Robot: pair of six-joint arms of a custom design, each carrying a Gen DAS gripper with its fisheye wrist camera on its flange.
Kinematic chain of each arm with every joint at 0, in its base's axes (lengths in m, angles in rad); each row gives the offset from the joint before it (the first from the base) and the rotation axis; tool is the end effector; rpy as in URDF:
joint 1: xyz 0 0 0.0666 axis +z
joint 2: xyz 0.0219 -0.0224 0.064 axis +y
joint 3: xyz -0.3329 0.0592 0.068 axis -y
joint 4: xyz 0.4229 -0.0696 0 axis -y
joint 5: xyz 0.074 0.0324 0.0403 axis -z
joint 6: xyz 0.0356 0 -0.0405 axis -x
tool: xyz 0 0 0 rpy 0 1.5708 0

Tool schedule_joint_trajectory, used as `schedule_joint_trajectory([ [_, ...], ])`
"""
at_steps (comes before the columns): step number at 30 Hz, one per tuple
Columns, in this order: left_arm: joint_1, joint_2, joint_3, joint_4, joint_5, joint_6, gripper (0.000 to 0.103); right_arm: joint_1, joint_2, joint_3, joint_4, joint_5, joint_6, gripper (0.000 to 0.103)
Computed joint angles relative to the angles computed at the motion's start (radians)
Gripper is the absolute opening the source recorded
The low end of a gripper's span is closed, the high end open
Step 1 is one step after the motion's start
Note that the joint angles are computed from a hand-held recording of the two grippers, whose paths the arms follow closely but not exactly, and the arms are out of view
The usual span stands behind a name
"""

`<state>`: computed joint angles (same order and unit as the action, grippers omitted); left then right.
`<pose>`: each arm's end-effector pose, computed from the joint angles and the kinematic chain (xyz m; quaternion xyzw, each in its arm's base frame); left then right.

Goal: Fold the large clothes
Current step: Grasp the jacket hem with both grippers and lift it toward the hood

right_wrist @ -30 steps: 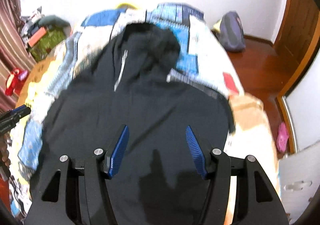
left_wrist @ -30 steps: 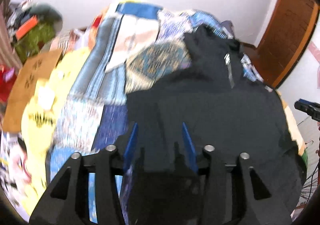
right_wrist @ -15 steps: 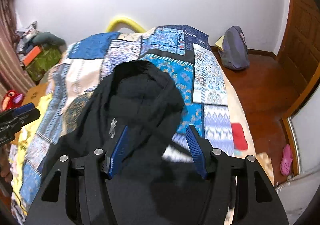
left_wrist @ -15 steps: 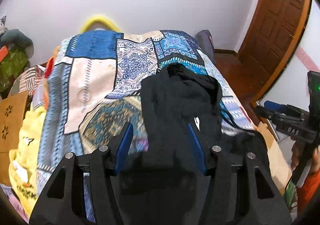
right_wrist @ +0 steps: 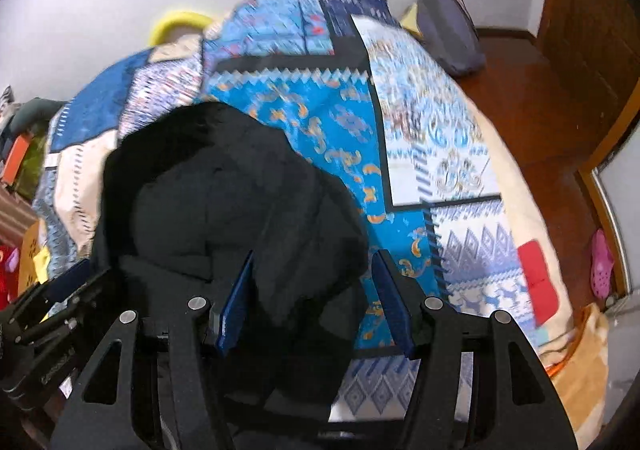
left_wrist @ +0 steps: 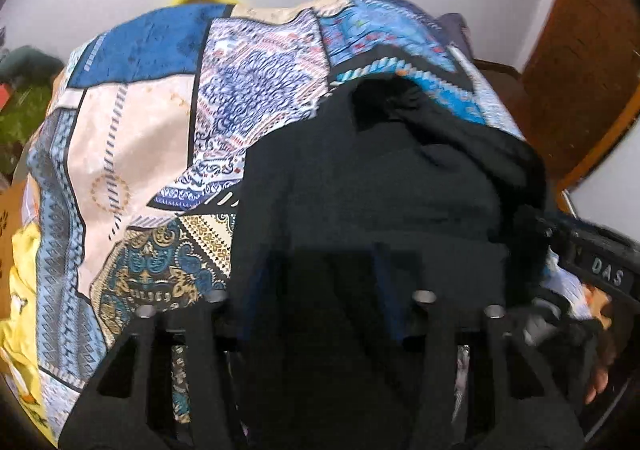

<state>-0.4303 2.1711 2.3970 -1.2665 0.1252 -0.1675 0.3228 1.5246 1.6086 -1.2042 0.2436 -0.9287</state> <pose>0.6645 -0.3103 0.3672 0.2993 0.9156 -0.0941 0.2513 0.5178 0.1637 0.4040 0.3145 0.9153 0.0339 0.2491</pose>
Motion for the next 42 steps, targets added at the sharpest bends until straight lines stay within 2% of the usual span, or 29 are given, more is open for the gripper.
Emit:
schedule_joint_trajectory([
  [4, -0.002, -0.039, -0.091, 0.073, -0.035, -0.001, 0.015, 0.010, 0.012, -0.013, 0.004, 0.001, 0.028, 0.017],
  [7, 0.004, -0.088, -0.145, 0.086, -0.036, -0.024, 0.010, 0.044, -0.003, -0.006, -0.015, 0.067, 0.050, 0.011],
  [10, 0.018, -0.168, -0.215, 0.105, 0.007, -0.037, 0.009, 0.090, -0.047, 0.004, -0.043, 0.144, 0.055, 0.010],
  [16, 0.054, -0.405, -0.441, 0.140, 0.085, -0.120, 0.009, 0.201, -0.170, -0.002, -0.062, 0.227, 0.063, 0.009],
  [19, 0.075, -0.537, -0.572, 0.157, 0.114, -0.167, 0.008, 0.277, -0.211, -0.001, -0.086, 0.270, 0.043, 0.009],
  [23, 0.112, -0.674, -0.710, 0.143, 0.157, -0.198, 0.008, 0.391, -0.248, -0.013, -0.133, 0.325, -0.006, 0.009],
  [30, 0.171, -0.861, -0.936, 0.119, 0.202, -0.259, 0.009, 0.535, -0.282, -0.085, -0.180, 0.334, -0.119, 0.010],
  [32, 0.187, -0.901, -0.993, 0.107, 0.203, -0.278, 0.010, 0.561, -0.283, -0.104, -0.193, 0.327, -0.137, 0.012],
  [33, 0.197, -0.918, -1.015, 0.093, 0.209, -0.283, 0.010, 0.573, -0.281, -0.112, -0.200, 0.312, -0.144, 0.017],
  [36, 0.232, -0.951, -1.061, 0.051, 0.223, -0.311, 0.010, 0.603, -0.260, -0.104, -0.266, 0.262, -0.180, 0.020],
  [37, 0.246, -0.963, -1.074, 0.034, 0.221, -0.331, 0.012, 0.616, -0.253, -0.097, -0.295, 0.243, -0.195, 0.021],
  [38, 0.260, -0.973, -1.083, 0.022, 0.222, -0.350, 0.019, 0.623, -0.252, -0.096, -0.310, 0.224, -0.201, 0.022],
  [39, 0.271, -0.985, -1.095, 0.017, 0.223, -0.361, 0.027, 0.631, -0.258, -0.100, -0.321, 0.206, -0.205, 0.025],
  [41, 0.305, -1.021, -1.123, 0.017, 0.225, -0.389, 0.039, 0.656, -0.284, -0.120, -0.336, 0.201, -0.234, 0.034],
  [42, 0.320, -1.035, -1.133, 0.019, 0.228, -0.403, 0.040, 0.669, -0.297, -0.130, -0.346, 0.209, -0.255, 0.041],
])
